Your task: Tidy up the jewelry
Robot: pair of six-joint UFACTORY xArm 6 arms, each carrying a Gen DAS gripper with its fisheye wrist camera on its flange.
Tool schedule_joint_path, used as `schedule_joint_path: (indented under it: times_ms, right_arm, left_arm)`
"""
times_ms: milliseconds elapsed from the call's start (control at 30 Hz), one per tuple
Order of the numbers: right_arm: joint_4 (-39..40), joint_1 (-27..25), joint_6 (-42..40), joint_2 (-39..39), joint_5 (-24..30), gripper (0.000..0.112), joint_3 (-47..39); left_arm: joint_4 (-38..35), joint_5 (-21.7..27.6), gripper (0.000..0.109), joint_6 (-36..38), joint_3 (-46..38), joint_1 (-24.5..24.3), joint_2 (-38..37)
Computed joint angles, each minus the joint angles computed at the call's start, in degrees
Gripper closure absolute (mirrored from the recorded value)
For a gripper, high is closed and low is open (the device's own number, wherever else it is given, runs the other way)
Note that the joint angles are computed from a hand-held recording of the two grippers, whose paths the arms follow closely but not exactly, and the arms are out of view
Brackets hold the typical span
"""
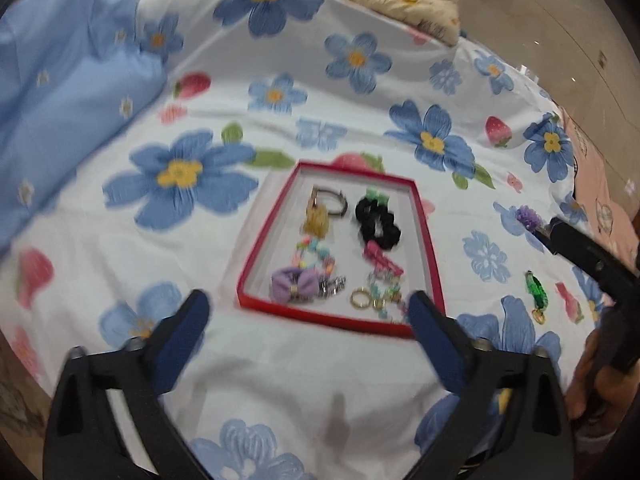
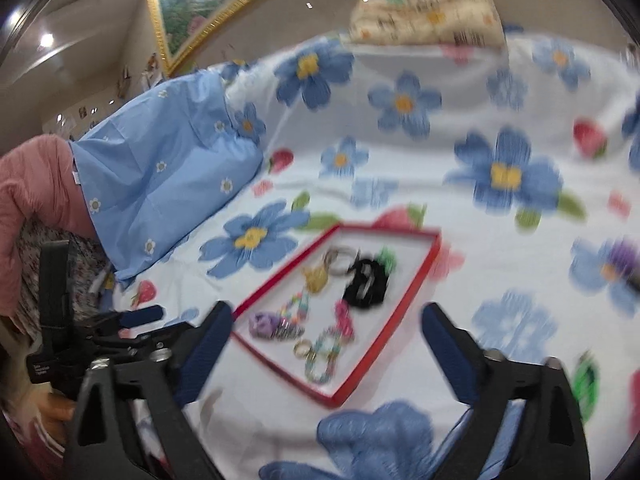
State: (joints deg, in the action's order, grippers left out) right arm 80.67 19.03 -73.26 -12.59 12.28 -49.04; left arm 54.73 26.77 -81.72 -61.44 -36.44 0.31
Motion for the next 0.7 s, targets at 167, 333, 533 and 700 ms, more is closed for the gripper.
schedule_joint_path:
  times_ms: [167, 333, 533, 700]
  right_arm:
    - [3.79, 2.17, -5.69, 0.31, -3.96, 0.009, -0.17]
    - [9.64, 1.87, -9.39, 4.63, -2.81, 0.009, -0.18]
    - [11.63, 2.0, -10.96, 8.38, -3.07, 0.009, -0.11]
    - [13.47, 1.81, -12.74, 8.85, -2.72, 0.009, 0.12]
  left_arm:
    - [3.34, 2.47, 0.006, -3.27, -1.02, -0.58, 1.59]
    - [5.11, 1.81, 0.006, -7.49, -0.57, -0.18, 3.84]
    - [8.51, 4.19, 0.006, -11.35, -0.52, -1.4, 5.44]
    - [9.82, 5.04, 0.006, -12.29, -0.39, -1.82, 5.71]
